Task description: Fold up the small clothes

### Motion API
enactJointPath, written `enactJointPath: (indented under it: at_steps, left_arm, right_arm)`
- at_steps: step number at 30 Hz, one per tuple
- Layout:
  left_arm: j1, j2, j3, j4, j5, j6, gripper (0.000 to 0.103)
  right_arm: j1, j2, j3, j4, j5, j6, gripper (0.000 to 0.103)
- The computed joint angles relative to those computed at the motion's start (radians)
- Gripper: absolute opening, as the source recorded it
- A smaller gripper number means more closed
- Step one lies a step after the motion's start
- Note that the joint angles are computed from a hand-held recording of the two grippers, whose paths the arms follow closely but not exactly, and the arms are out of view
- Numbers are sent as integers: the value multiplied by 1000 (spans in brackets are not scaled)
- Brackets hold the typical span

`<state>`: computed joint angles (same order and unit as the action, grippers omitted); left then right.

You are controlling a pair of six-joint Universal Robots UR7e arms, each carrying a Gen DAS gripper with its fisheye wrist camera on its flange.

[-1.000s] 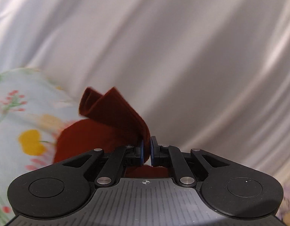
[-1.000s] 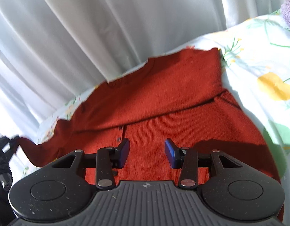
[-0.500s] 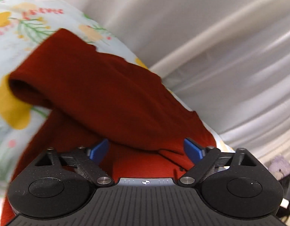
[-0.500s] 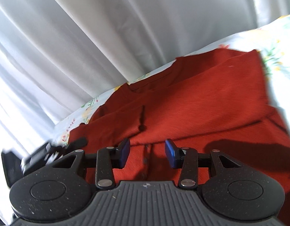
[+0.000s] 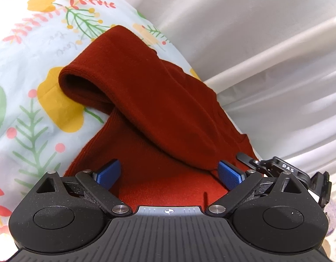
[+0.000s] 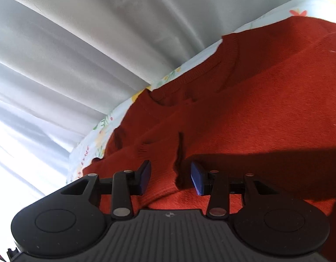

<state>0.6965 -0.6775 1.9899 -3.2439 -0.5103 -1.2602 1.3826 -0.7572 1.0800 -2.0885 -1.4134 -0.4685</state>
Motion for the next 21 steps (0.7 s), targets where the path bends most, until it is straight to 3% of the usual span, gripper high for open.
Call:
enactJointPath:
  at_steps: [1,3,6,11,13,15,19,21]
  left_arm:
    - [0,-3,2,2,-3,-4,99]
    - [0,-10,1,22,-5,-17,99]
    - [3,-22,-9,73,-11,-37,99]
    - [4,-29,-34,135,13,-24,99]
    - [3,-27,-40,133,25,-7,99]
    - [9,-20,-45,117,20,14,99]
    - [23,-8,-66,109,2,37,99]
    - [28,0,-78,102,-5,60,99]
  right_arm:
    - [3,6,-10,15,-1,-5,30]
    - [11,22,-29,47,-27,-10,25]
    - [22,13,11,-9,-52,-51,6]
    - [38,-99,224,-407,-45,-231,4]
    - [27,-131,272,-559,-40,-283,4]
    - [8,-139,272,-638,-64,-299,4]
    - [-25,-94,163,-621,-196,-228,4]
    - [-44,-78,109,-533,-203,-182,5]
